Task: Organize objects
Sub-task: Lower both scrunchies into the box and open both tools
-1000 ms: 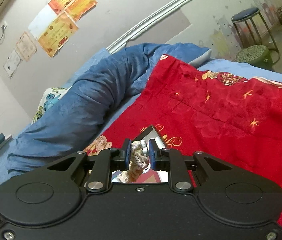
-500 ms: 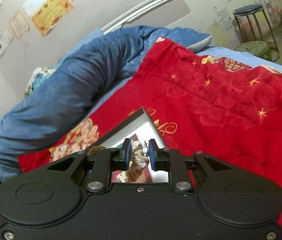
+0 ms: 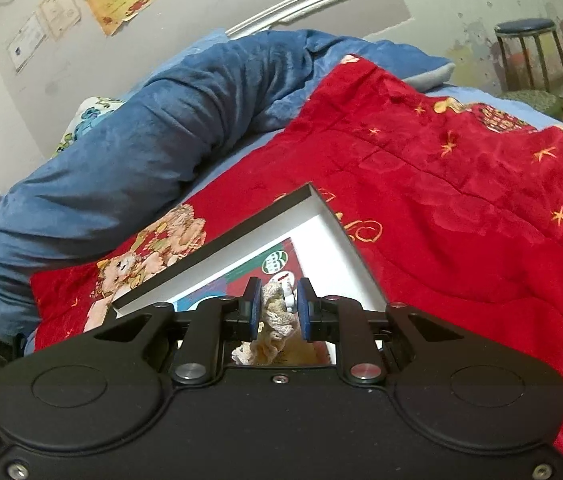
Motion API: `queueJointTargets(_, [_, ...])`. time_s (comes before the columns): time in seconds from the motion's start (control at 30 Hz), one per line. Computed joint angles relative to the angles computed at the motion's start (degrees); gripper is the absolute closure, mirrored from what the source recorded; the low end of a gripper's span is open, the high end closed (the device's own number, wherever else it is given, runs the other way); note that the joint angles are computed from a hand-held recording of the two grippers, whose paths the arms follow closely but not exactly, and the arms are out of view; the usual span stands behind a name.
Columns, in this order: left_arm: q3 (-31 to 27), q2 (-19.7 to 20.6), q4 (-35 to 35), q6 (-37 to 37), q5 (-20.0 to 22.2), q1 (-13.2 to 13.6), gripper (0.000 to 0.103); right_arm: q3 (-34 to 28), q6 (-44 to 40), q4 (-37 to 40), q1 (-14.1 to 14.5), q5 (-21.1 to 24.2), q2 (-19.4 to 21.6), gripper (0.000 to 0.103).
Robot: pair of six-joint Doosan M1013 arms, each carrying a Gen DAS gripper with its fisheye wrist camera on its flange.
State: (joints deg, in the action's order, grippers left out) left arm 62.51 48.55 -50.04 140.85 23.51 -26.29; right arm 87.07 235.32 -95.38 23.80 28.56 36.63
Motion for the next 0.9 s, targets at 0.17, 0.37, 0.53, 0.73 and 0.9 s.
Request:
queueJointTargets(0.17, [-0.1,-0.1,5.0,-4.6,-1.0,-0.2,0.084,-0.1,-1.0,1.6,0.0,-1.0,0.1,0.084])
queueJointTargets(0.37, [-0.4,0.1,5.8,-6.1,-0.7,-0.1,0.083,-0.6,-2.9,2.8,0.1,-1.9,0.3,0.084])
queueJointTargets(0.53, [-0.7,0.1,6.5,-6.6,-0.3,0.0,0.081,-0.5,-3.3,3.6,0.0,-2.6,0.4,0.084])
queueJointTargets(0.73, [-1.1,0.3,6.4,-6.9,0.3,0.2,0.081,-0.6,-3.9,4.1,0.0,-2.9,0.5,0.084])
queueJointTargets(0.9, [-1.1,0.3,6.6,-7.1,-0.1,0.2,0.079,-0.8,-5.1,5.3,0.0,-3.1,0.6,0.084])
